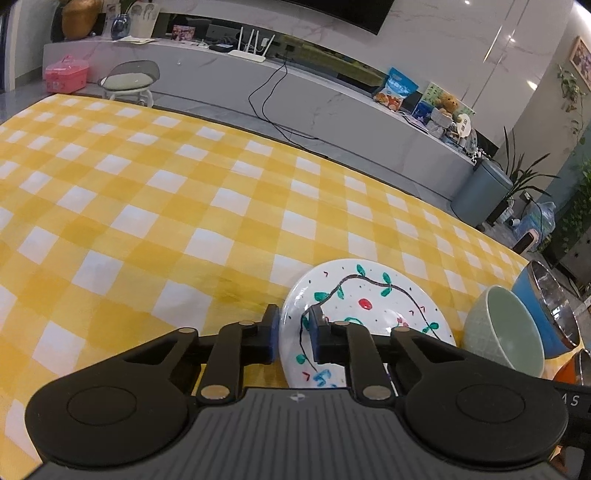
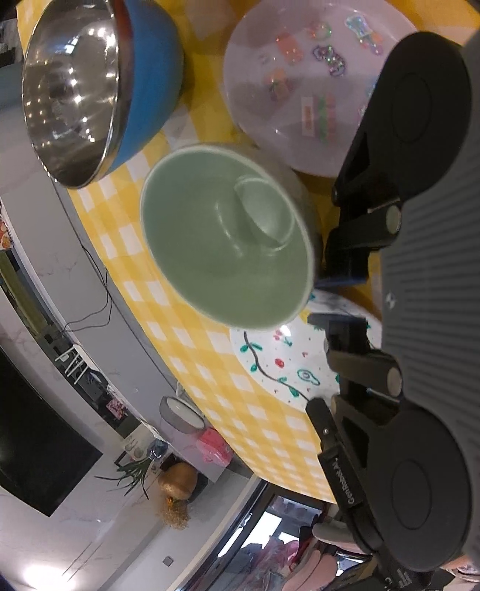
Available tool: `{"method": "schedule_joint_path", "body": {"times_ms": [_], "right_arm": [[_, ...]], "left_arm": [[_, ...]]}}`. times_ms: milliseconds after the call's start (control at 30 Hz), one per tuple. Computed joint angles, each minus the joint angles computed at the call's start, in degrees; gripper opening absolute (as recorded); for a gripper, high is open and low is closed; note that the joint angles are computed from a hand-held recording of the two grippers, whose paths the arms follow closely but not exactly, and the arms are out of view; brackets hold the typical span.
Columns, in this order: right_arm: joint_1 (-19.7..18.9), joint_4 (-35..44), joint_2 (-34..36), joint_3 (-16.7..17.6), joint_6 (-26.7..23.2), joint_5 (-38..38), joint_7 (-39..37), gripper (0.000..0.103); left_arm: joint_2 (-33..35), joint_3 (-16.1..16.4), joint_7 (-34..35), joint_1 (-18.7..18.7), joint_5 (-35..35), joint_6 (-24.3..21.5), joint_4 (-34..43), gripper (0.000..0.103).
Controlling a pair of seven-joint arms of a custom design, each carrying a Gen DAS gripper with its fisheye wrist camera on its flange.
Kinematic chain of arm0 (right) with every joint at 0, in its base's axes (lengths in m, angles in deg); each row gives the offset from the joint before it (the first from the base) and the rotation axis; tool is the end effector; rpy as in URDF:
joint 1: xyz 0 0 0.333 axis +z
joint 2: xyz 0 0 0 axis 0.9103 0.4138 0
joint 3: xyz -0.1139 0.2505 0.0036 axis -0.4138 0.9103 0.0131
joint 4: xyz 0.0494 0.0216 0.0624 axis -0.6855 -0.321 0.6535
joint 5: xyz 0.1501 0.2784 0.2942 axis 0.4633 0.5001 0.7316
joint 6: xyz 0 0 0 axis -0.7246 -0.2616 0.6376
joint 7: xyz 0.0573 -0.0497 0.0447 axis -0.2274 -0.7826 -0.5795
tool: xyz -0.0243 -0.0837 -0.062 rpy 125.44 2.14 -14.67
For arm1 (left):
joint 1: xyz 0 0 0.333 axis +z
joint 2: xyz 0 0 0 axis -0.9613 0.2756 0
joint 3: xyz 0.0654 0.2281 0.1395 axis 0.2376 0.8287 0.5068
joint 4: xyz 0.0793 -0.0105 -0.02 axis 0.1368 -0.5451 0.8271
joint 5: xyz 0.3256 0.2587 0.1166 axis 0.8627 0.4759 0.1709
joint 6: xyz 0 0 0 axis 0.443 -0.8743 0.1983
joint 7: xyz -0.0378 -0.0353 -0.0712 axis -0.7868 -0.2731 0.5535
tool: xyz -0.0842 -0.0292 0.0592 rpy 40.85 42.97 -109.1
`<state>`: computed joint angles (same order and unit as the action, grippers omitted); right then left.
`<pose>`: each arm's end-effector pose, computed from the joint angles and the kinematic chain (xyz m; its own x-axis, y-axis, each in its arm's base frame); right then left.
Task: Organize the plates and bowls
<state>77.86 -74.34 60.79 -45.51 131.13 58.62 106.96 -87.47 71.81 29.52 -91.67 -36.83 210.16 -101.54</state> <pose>0.4753 0.0380 0.4207 0.0060 -0.8159 -0.5782 -0.8075 0.3371 -0.4841 0.4583 -0.1716 0.4589 0.0746 -0.9409 0.3305 -0.7206 -0.2800 -0.6343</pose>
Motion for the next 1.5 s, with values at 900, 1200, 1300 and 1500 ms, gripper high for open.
{"method": "schedule_joint_path", "body": {"times_ms": [900,1200,1300,1500], "right_arm": [[0.5,-4.6,-5.0,-5.0,-5.8,8.6,-8.3,0.011],[0.1,-6.1,-5.9,-3.8,-3.4,13.7,-10.4,0.005],[-0.3,-6.9,-6.7,-3.5,-3.2,12.8,-9.2,0.005],[-1.8,-6.9,-7.7,-3.6,-5.7,9.3,-5.8,0.005]], "left_arm": [[-8.2,9.4,7.5,-8.3,-8.7,4.8,-9.2,0.02],[-8.6,4.3,0.0,-4.1,-4.1,6.1,-10.1,0.012],[-9.2,4.9,-0.7,-4.7,-3.2,4.9,-10.0,0.011],[-11.8,5.5,-1.2,-5.8,-2.6,3.5,-11.2,0.01]]}}
